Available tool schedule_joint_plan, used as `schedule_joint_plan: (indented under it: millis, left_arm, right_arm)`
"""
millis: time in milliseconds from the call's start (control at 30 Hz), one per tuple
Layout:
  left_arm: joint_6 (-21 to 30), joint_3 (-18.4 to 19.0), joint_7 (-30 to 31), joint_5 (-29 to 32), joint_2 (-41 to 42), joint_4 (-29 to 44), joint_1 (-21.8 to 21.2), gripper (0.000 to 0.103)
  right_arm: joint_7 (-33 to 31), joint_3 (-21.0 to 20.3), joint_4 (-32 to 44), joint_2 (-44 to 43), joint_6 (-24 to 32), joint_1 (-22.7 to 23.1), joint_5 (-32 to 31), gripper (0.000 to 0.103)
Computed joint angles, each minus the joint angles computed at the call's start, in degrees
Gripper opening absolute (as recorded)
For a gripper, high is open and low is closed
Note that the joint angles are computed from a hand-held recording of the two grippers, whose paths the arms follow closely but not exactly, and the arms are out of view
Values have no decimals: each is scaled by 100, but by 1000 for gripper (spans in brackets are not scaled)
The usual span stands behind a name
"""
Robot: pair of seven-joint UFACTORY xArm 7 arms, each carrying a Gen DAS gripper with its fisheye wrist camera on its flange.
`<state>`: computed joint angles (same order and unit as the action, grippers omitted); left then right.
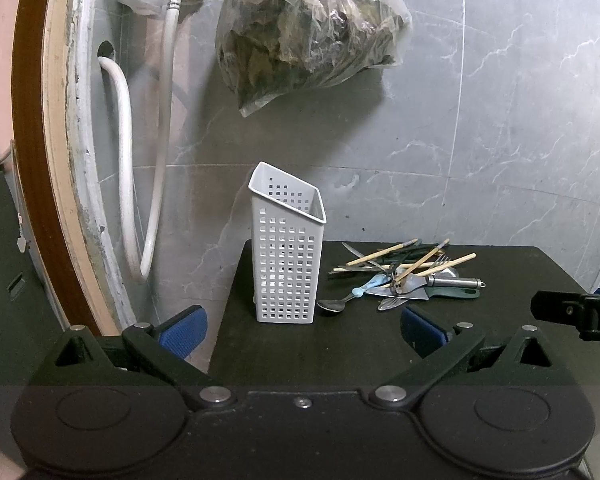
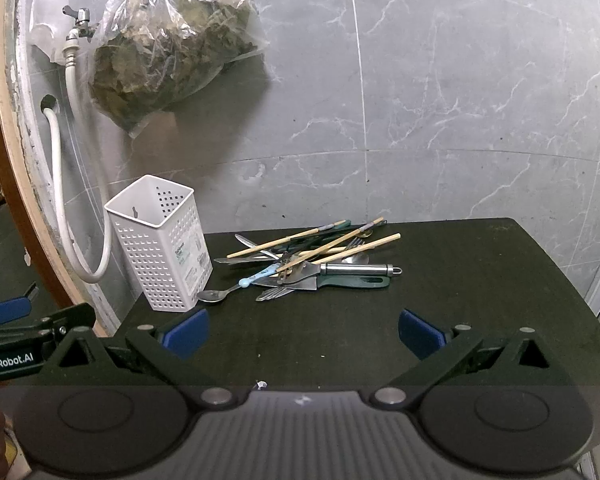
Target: Organize utensils
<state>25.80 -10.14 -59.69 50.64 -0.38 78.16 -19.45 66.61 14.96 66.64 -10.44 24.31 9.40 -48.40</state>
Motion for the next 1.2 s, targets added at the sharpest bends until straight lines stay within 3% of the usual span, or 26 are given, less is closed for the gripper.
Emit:
schedule_joint_plan:
  millis: [767,1200]
  left_arm:
    - [101,108,240,-234,251,245,-109,102]
    - [413,241,558,-556,597,656,-315,102]
  right_arm:
    - [-76,-128,182,244,-35,75,12,103]
    - [-843,-402,337,471,-127,196,755,103]
